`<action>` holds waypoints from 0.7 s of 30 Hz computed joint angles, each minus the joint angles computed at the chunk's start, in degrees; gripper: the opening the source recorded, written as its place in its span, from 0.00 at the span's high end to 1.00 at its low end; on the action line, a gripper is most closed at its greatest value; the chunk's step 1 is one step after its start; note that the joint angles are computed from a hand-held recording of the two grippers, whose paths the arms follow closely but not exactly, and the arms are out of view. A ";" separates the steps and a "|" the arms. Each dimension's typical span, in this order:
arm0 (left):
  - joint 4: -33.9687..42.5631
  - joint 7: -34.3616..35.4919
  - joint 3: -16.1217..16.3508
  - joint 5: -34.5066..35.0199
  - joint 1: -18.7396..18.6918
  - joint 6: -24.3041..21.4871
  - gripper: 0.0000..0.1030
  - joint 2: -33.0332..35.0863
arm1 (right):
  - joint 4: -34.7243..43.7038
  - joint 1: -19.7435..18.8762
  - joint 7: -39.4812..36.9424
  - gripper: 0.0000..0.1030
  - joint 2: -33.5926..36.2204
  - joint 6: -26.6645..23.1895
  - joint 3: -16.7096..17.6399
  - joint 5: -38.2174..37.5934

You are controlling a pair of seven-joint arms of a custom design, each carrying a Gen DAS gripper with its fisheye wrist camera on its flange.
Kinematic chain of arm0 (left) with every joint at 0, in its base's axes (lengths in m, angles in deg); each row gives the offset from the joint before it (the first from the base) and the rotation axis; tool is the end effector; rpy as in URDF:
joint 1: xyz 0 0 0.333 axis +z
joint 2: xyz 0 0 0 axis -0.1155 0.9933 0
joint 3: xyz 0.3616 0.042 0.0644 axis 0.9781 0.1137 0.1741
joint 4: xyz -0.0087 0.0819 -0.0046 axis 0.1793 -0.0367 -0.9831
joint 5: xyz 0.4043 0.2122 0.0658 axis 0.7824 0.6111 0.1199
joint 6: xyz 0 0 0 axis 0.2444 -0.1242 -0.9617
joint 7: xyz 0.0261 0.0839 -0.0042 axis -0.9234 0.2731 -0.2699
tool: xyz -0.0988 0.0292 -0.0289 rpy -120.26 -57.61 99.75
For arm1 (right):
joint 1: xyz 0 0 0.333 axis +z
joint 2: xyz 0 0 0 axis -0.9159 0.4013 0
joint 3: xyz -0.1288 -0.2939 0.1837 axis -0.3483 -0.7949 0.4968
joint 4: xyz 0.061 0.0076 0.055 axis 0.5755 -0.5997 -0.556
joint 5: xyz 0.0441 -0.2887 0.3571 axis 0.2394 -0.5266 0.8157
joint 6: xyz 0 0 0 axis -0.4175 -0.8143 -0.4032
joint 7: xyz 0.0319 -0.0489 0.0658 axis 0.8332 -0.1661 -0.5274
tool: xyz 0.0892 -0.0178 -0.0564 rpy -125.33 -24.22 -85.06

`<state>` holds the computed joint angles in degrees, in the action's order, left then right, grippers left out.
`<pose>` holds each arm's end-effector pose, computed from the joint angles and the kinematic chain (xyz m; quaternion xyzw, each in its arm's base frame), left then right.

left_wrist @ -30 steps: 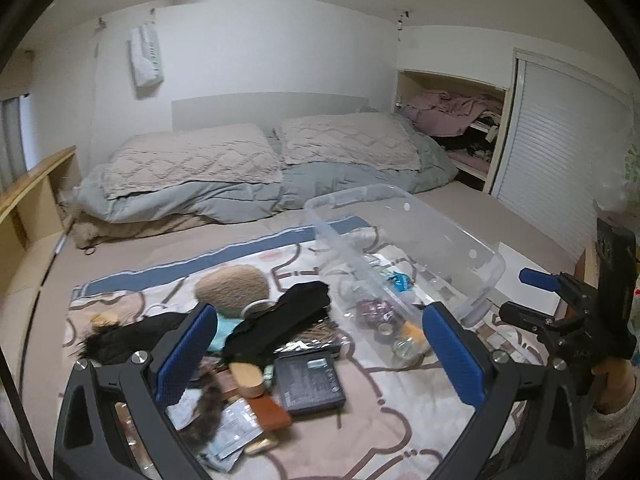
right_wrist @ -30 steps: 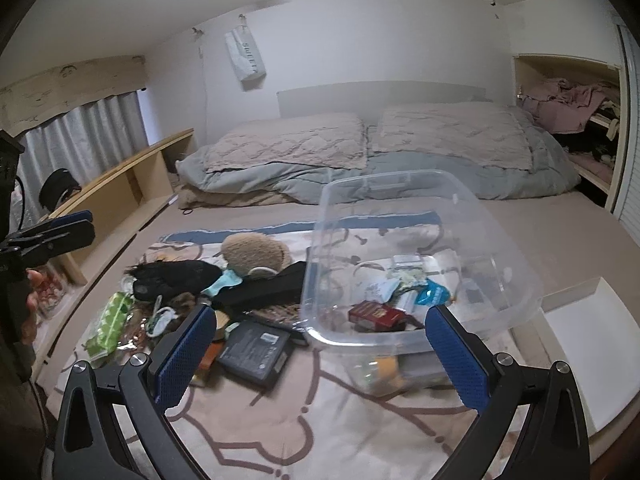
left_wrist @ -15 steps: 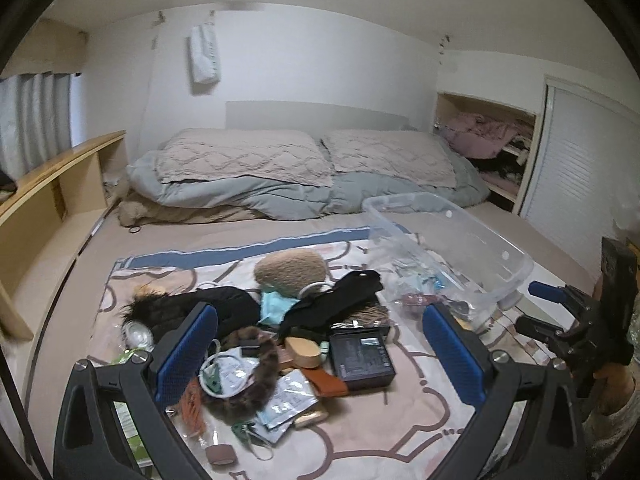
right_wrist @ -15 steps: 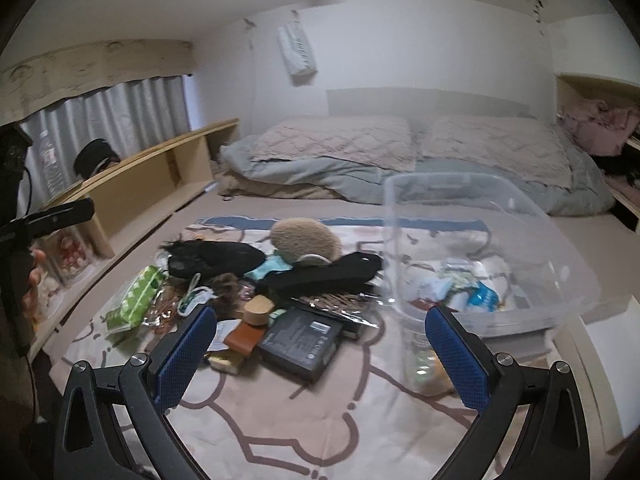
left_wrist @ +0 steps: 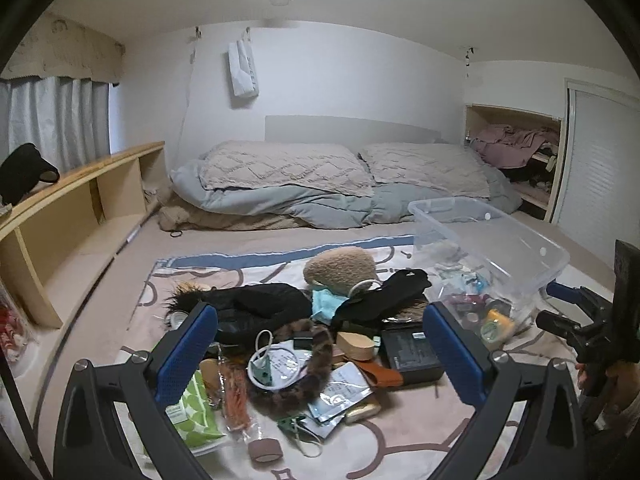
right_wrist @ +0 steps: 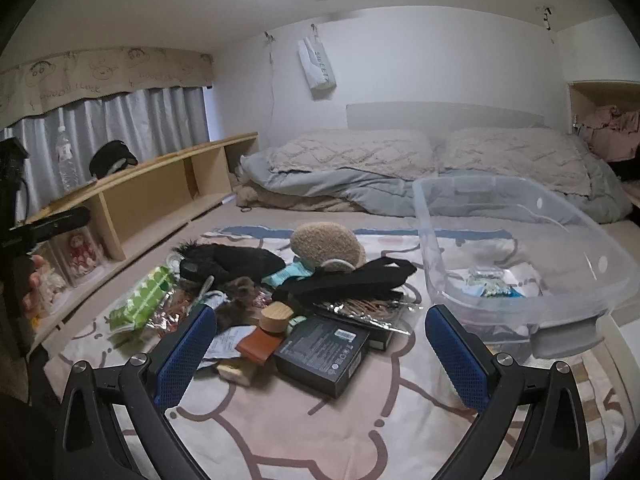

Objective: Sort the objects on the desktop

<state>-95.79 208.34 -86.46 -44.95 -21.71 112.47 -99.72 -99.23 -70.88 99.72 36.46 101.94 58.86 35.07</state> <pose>0.5350 -0.0923 0.6524 -0.4535 0.7127 -0.4587 0.2757 0.4712 0.1858 0.5767 -0.6134 0.5826 -0.3080 0.4353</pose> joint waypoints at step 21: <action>-8.63 14.24 5.70 -18.03 -8.33 13.14 0.00 3.03 | -0.84 17.30 -10.34 0.00 10.79 2.65 -12.12 6.18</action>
<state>-104.42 222.57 -80.75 -62.98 -30.04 125.61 -96.69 -100.07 -53.59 89.38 47.25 104.59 46.74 41.25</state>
